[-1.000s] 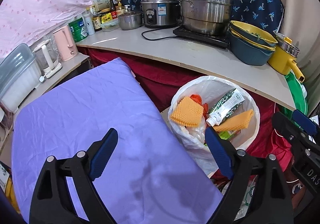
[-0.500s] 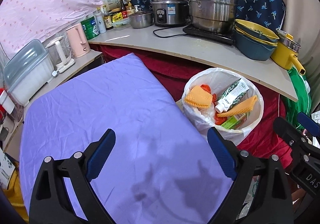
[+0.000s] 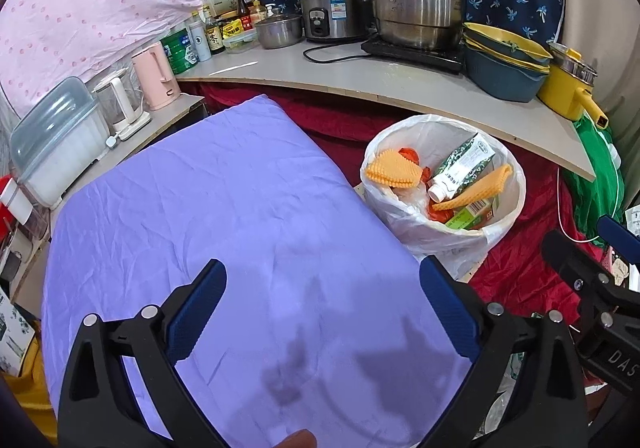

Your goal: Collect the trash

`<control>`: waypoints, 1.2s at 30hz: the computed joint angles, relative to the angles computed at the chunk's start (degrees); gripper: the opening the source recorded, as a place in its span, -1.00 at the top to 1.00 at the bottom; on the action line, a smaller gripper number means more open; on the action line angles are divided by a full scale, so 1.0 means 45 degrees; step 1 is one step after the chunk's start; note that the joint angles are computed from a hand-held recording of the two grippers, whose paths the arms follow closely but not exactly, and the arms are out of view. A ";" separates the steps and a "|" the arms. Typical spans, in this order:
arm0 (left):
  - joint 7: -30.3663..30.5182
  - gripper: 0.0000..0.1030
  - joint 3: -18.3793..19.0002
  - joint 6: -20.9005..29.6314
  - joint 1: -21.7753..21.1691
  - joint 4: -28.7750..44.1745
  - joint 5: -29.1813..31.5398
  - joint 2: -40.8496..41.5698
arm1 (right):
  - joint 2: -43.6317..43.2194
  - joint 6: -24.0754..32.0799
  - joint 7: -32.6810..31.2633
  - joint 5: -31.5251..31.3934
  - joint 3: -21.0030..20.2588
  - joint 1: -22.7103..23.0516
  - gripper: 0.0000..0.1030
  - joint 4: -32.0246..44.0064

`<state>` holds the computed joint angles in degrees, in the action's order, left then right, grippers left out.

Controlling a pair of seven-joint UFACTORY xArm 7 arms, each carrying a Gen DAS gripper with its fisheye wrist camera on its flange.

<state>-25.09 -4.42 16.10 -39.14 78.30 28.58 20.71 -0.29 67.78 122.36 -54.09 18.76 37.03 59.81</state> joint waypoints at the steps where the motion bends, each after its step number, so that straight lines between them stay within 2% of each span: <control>1: -0.0021 -0.81 0.0000 0.0002 -0.0026 -0.0043 0.0014 -0.0009 | -0.0020 -0.0071 0.0057 0.0060 0.0004 0.0006 -0.76 -0.0075; 13: -0.0019 -0.81 -0.0058 -0.0213 -0.0117 -0.0303 -0.0234 0.0009 | 0.0009 0.0762 0.0509 0.0313 0.0147 0.0294 -0.76 -0.0200; 18: -0.0046 -0.81 -0.0089 -0.0568 -0.0050 -0.0482 -0.0393 -0.0017 | 0.0120 0.0764 0.0442 0.0278 0.0155 0.0345 -0.76 -0.0116; 27: -0.0702 -0.81 0.0402 -0.0832 -0.0451 -0.0538 0.0270 0.0003 | 0.0199 0.0671 0.0342 0.0190 0.0051 0.0372 -0.76 -0.0066; 36: -0.0469 -0.81 0.0305 -0.0755 -0.0404 -0.0452 0.0237 0.0088 | 0.0328 0.0536 0.0146 0.0206 -0.0025 0.0355 -0.76 -0.0035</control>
